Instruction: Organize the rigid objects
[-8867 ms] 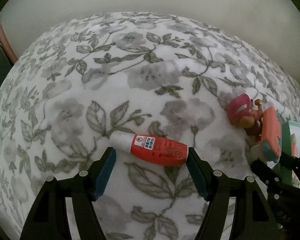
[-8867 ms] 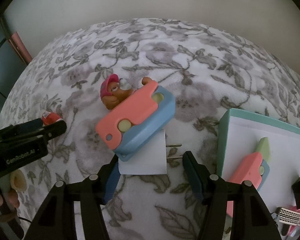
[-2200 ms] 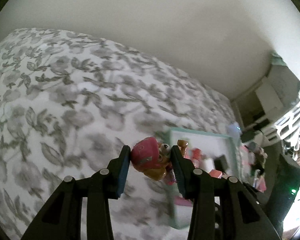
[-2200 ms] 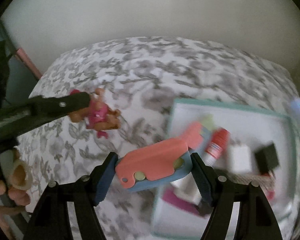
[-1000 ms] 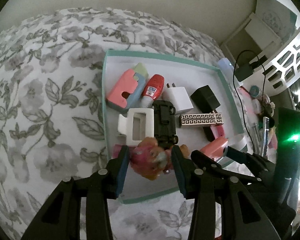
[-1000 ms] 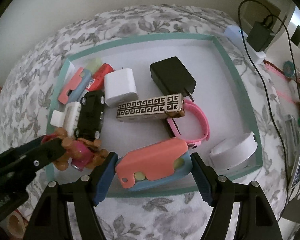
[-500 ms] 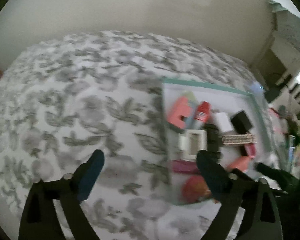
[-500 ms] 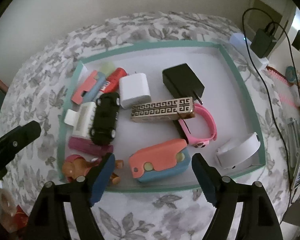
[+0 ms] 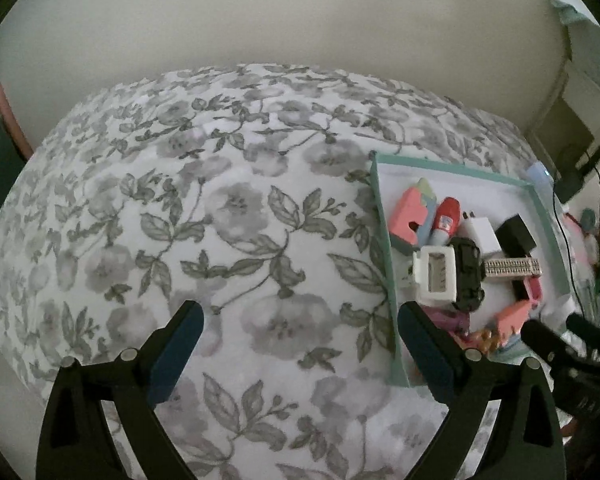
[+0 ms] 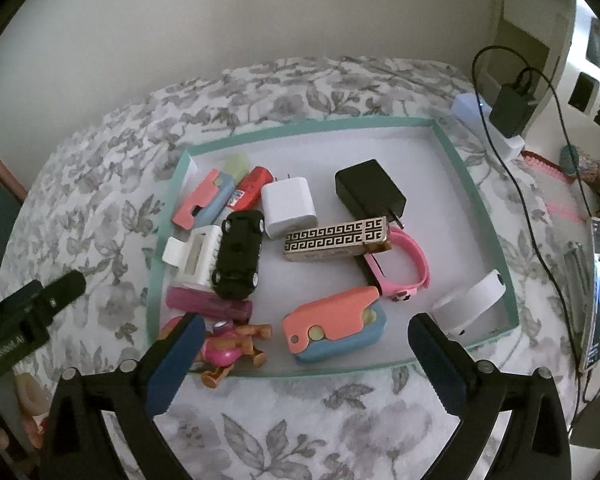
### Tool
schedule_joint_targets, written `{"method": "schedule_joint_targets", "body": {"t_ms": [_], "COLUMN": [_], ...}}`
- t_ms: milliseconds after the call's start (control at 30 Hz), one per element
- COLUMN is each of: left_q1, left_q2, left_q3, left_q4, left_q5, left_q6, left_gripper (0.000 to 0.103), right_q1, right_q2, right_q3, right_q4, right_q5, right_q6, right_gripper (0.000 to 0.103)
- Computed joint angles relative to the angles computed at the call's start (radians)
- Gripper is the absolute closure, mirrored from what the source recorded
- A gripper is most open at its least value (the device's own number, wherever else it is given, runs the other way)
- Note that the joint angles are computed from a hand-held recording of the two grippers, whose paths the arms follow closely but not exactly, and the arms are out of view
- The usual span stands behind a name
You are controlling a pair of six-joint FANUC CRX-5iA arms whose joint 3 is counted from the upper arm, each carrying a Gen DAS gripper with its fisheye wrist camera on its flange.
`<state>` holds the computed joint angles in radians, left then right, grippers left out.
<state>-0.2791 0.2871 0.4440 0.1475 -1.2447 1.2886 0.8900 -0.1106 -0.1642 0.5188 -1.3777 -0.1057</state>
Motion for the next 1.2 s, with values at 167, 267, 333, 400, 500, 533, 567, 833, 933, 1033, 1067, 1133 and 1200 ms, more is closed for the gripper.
{"method": "schedule_joint_targets", "body": {"t_ms": [167,267,333,400,500,533,567,833,933,1033,1067,1133,1200], "left_q1": [0.010,0.009,0.016,0.022,0.019,0.016,0.012,-0.005,-0.002,0.001,0.001,-0.001,-0.002], "left_q2": [-0.042,-0.058,-0.061,-0.062,-0.066,-0.067,-0.069,-0.084,-0.080,-0.079,-0.079,-0.077,-0.076], "left_q3": [-0.040,-0.047,-0.050,-0.051,-0.052,-0.051,-0.050,-0.057,-0.052,-0.052,-0.051,-0.049,-0.047], "left_q4": [0.010,-0.010,0.002,0.010,0.001,-0.003,-0.014,-0.054,-0.044,-0.042,-0.044,-0.051,-0.056], "left_q5": [0.034,0.039,0.033,0.022,0.014,0.009,0.009,0.027,0.019,0.021,0.021,0.021,0.020], "left_q6": [-0.009,0.005,0.003,0.004,0.003,-0.005,-0.006,-0.025,-0.023,-0.017,-0.015,-0.011,-0.008], "left_gripper": [0.005,0.005,0.005,0.005,0.005,0.005,0.005,0.005,0.005,0.005,0.005,0.005,0.005], "right_q1": [0.024,0.035,0.041,0.050,0.060,0.064,0.067,0.077,0.076,0.076,0.076,0.076,0.076], "right_q2": [-0.013,-0.009,-0.009,-0.006,-0.005,-0.004,-0.003,0.002,-0.001,-0.001,-0.001,-0.001,-0.001], "right_q3": [-0.008,-0.004,-0.003,0.000,0.003,0.005,0.007,0.014,0.011,0.010,0.010,0.009,0.009], "right_q4": [0.026,0.038,0.046,0.056,0.067,0.070,0.073,0.089,0.089,0.093,0.094,0.095,0.096], "right_q5": [-0.002,-0.010,-0.014,-0.025,-0.032,-0.035,-0.038,-0.048,-0.045,-0.044,-0.043,-0.042,-0.042], "right_q6": [-0.037,-0.040,-0.044,-0.052,-0.056,-0.057,-0.057,-0.062,-0.063,-0.063,-0.063,-0.064,-0.065], "right_gripper": [0.000,0.000,0.000,0.000,0.000,0.000,0.000,0.000,0.000,0.000,0.000,0.000,0.000]}}
